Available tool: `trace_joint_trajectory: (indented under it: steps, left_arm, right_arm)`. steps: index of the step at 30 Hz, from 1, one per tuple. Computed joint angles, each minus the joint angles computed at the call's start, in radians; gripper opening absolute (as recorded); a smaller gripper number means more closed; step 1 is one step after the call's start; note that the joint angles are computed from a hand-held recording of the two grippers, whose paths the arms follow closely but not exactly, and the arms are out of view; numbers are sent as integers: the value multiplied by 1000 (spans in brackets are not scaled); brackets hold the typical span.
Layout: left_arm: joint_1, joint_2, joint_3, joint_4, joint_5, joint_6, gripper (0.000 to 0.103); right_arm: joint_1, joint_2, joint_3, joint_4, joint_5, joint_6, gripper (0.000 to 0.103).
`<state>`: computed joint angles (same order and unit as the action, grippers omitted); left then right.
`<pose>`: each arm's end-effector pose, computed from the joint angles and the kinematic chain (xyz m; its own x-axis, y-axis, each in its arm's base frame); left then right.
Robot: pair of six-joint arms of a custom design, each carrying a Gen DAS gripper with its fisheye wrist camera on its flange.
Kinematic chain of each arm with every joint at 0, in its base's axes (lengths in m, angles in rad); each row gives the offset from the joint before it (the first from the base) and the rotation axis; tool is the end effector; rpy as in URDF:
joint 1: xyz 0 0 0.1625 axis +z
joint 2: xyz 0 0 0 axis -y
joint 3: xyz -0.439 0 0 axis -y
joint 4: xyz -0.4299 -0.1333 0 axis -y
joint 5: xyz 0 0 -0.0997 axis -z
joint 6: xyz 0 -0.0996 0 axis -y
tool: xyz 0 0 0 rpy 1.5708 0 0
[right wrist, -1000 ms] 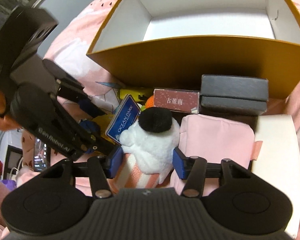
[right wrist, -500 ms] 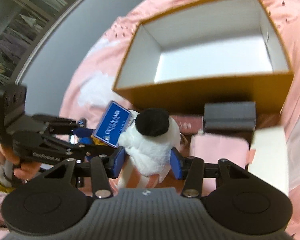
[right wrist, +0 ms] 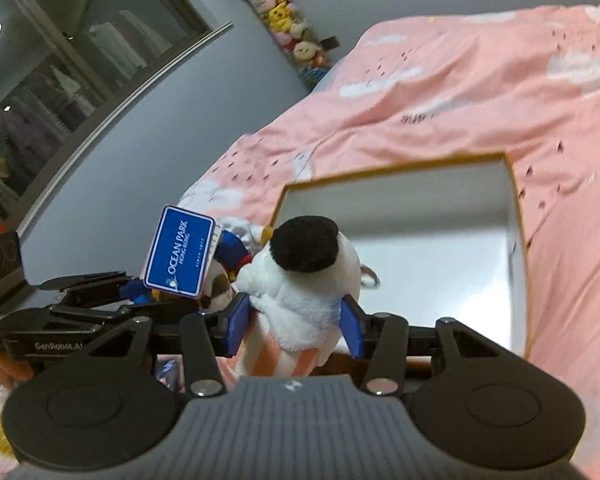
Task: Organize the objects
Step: 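Lift both plushes and carry them over the orange box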
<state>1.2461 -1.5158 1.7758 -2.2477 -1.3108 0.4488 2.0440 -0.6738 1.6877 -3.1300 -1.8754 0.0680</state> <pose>-0.0312 -0.5906 0.4427 -0.7286 0.5649 -0.3875 0.6746 0.6898 -0.2628 0.4133 -0.5802 0.0420 -0.9444 -0.2439 0.2206 -0.3262 0.7794 -0.5349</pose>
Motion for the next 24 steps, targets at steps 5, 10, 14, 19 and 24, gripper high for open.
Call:
trace_joint_trajectory:
  steps: [5,10,14,19,24]
  left_arm:
    - [16,70,13,-69,77,-19,60]
    - [15,110,36,-104,194,-4,60]
    - [26,138,30,-78,242,-4,60]
    - [17,158,26,-40,319,20,60]
    - [5,185,-8,54,369,0,62]
  right_arm:
    - [-35,87,-81,-16,-51,-72,50]
    - [-82,147,-152,82,-62,-70,50]
    - [-111,174,-184,136,-51,-71,50]
    - [-130,187,-201,206,-29,-71,51]
    - [-138,204,-234,262,-2,-81,50]
